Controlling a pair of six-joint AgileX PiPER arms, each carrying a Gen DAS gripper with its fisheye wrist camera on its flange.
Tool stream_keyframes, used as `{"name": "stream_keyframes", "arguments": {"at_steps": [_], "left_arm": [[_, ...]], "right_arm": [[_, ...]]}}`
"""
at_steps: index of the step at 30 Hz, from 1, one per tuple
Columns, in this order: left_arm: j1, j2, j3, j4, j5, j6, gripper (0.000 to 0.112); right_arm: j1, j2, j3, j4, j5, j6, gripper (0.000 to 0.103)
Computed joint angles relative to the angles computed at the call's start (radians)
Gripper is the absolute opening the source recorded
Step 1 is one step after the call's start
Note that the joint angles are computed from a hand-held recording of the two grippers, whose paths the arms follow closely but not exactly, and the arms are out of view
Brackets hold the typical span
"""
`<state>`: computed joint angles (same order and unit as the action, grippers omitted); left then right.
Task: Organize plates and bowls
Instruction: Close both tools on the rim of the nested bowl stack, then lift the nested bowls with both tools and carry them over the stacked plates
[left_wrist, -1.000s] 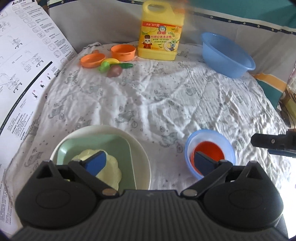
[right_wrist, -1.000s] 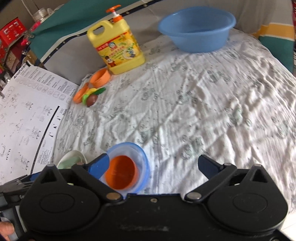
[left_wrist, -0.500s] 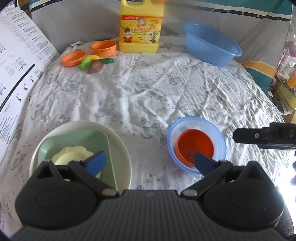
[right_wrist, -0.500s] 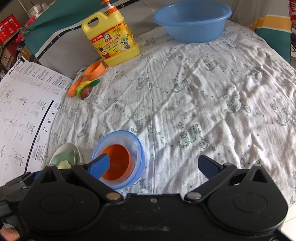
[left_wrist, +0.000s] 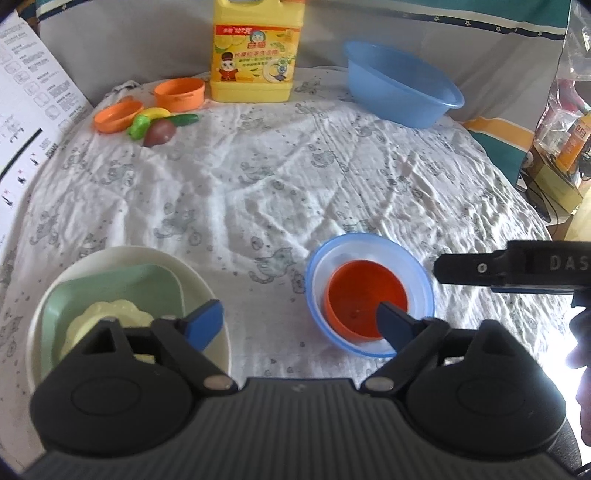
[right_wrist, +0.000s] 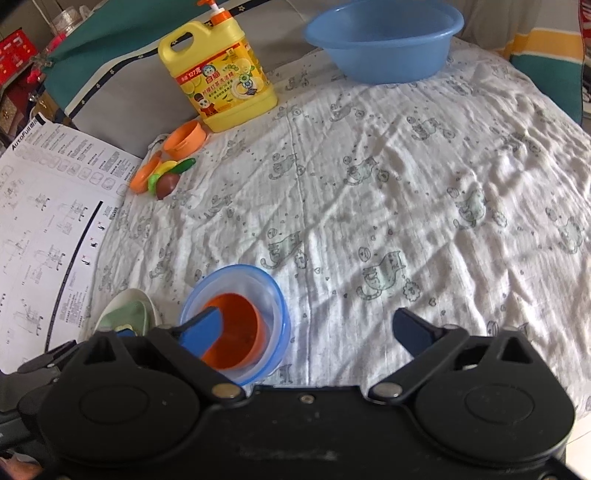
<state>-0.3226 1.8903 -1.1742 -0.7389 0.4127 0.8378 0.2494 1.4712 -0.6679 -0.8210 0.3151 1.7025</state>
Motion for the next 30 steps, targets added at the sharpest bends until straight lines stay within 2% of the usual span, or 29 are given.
{"name": "stream_keyframes", "arguments": {"at_steps": [5,7,12,14,16,20,23,30], "left_arm": [[0.004,0.034,-0.030,-0.046,0.043,0.028,0.072],[0.009,0.045,-0.041,-0.071,0.063,0.048,0.068],[0.014,0.080,-0.080,-0.071,0.110,0.032,0.059],[0.014,0.092,-0.091,-0.065,0.122,0.025,0.054],[0.014,0.098,-0.094,-0.066,0.127,0.026,0.050],[0.013,0.105,-0.100,-0.075,0.141,0.038,0.035],[0.007,0.103,-0.095,-0.066,0.127,0.030,0.031],[0.002,0.098,-0.094,-0.050,0.122,-0.001,0.029]], "right_arm": [[-0.038,0.027,-0.004,0.144,-0.077,-0.145,0.073],[-0.033,0.039,-0.016,0.163,-0.086,-0.179,0.059],[-0.024,0.079,-0.055,0.246,-0.090,-0.300,0.044],[-0.019,0.093,-0.067,0.249,-0.083,-0.307,0.041],[-0.016,0.101,-0.077,0.259,-0.079,-0.320,0.033],[-0.012,0.116,-0.086,0.261,-0.080,-0.326,0.031],[0.007,0.132,-0.105,0.210,-0.054,-0.277,0.029],[0.014,0.150,-0.140,0.185,-0.008,-0.290,0.027]]}}
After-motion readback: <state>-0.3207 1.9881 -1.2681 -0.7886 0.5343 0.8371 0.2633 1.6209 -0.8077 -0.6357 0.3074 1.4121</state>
